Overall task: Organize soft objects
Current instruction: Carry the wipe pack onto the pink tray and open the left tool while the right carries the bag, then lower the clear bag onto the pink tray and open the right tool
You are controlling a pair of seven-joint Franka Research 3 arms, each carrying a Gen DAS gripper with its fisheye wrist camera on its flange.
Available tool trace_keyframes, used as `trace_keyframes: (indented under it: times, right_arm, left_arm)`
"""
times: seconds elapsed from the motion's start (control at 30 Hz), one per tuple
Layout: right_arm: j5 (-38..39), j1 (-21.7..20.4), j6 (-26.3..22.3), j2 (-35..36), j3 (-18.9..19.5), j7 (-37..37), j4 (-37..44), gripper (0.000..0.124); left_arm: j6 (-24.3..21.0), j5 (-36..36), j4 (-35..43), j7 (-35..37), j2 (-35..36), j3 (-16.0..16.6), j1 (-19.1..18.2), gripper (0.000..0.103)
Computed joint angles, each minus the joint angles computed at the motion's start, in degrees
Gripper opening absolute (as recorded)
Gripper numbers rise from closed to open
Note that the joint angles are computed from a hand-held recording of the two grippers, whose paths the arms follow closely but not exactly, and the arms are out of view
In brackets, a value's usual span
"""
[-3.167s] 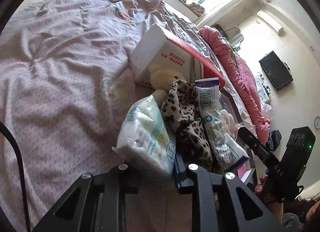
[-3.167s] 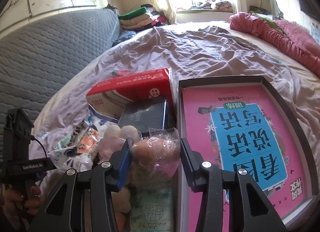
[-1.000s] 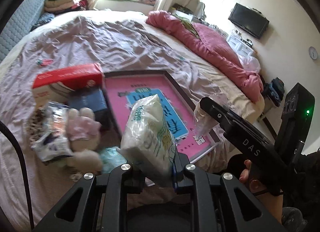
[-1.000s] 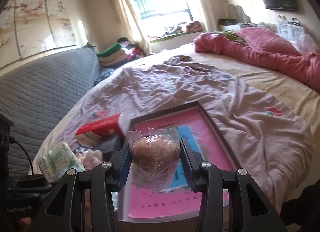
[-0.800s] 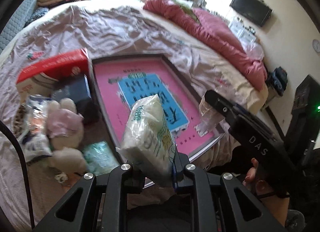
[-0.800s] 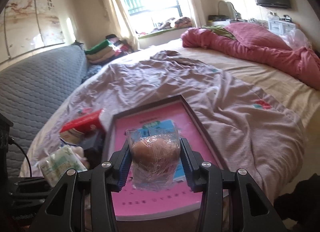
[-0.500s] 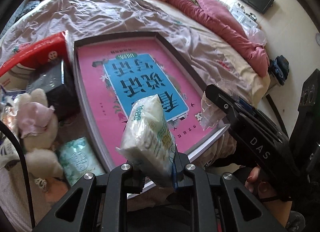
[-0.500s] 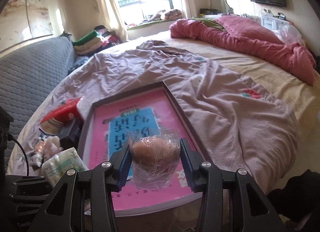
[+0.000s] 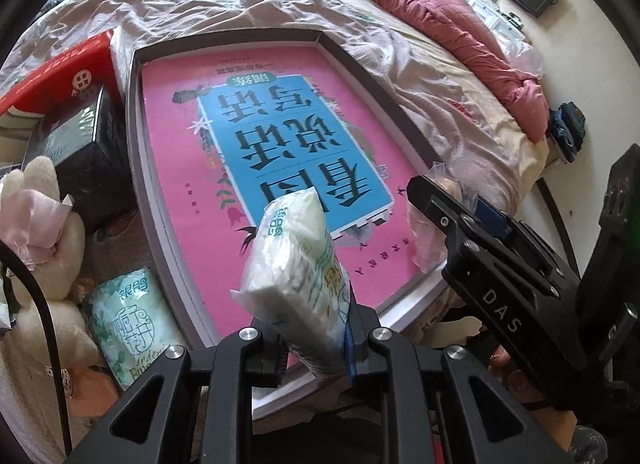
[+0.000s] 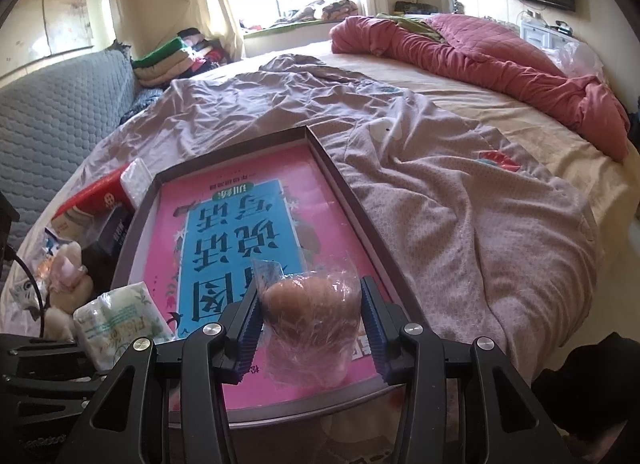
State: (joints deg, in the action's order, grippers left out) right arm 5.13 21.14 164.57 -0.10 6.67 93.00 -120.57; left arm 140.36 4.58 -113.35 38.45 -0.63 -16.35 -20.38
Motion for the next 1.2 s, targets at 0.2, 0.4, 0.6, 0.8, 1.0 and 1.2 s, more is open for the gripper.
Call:
trace_keyframes:
  times: [0.2, 0.4, 0.6, 0.8, 1.0, 1.2]
  right_arm:
    - [2.96, 0.25, -1.09, 0.59, 0.09, -1.99, 0.22, 0.048]
    - [7.39, 0.33, -1.32, 0.59, 0.12, -4.67, 0.17, 0.050]
    - [9.00, 0.29, -1.24, 0.50, 0.05, -5.11, 0.08, 0.056]
    - [9.00, 0.17, -0.75, 0.03, -0.02, -4.25, -0.26, 0.060]
    - [8.39, -0.06, -0.33, -0.47, -0.09, -2.92, -0.56, 0.060]
    - [9.44, -0.05, 0.64, -1.82, 0.01, -4.43, -1.14, 0.061]
  left_arm:
    - [-1.72, 2.09, 0.05, -1.79, -0.31, 0.04, 0.06, 0.040]
    - [-0.48, 1.26, -1.32, -1.30, -1.06, 0.04, 0.03, 0.051]
    - [0.09, 1.81, -1.66, -1.57, -1.64, -0.05, -0.08, 0.061]
    - [-0.48, 2.83, -2.10, -2.26, -2.79, -0.20, -0.23, 0.066]
    - [0.31, 2.34, -3.90, -2.95, -4.96, -0.19, -0.41, 0.070]
    - [-1.29, 4.81, -4.26, -5.85, -6.79, -0.72, -0.26, 0.075]
